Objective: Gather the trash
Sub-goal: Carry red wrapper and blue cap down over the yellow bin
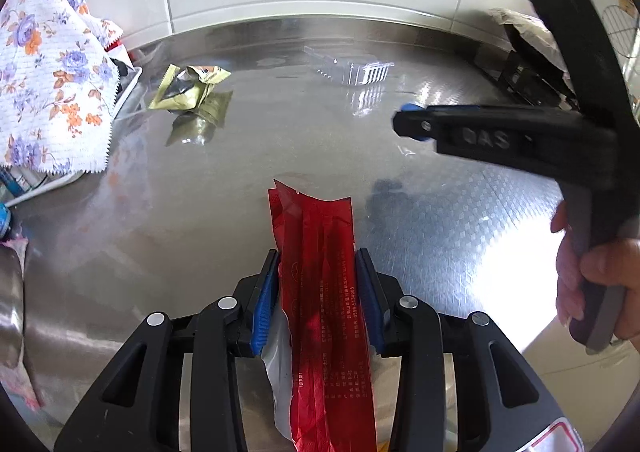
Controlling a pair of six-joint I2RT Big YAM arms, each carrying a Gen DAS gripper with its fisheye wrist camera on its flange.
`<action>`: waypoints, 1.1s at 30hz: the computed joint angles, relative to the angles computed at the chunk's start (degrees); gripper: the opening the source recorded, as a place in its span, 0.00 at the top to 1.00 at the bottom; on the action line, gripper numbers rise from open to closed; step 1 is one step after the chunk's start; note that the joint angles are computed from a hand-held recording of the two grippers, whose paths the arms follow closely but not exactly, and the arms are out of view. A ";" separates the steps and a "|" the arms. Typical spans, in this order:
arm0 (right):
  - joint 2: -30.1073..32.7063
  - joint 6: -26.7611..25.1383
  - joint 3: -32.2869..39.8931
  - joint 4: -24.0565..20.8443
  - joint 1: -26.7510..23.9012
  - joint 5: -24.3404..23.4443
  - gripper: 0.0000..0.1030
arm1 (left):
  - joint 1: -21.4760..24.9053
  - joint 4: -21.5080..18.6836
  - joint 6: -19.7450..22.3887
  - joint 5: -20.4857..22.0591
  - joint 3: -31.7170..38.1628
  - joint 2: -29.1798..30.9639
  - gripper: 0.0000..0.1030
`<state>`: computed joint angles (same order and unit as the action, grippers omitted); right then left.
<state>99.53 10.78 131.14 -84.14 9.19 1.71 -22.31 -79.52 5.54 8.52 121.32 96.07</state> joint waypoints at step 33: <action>-36.37 10.49 -33.49 -1.57 14.92 7.20 0.69 | -8.38 -1.80 -4.25 -9.14 -25.49 -28.42 0.62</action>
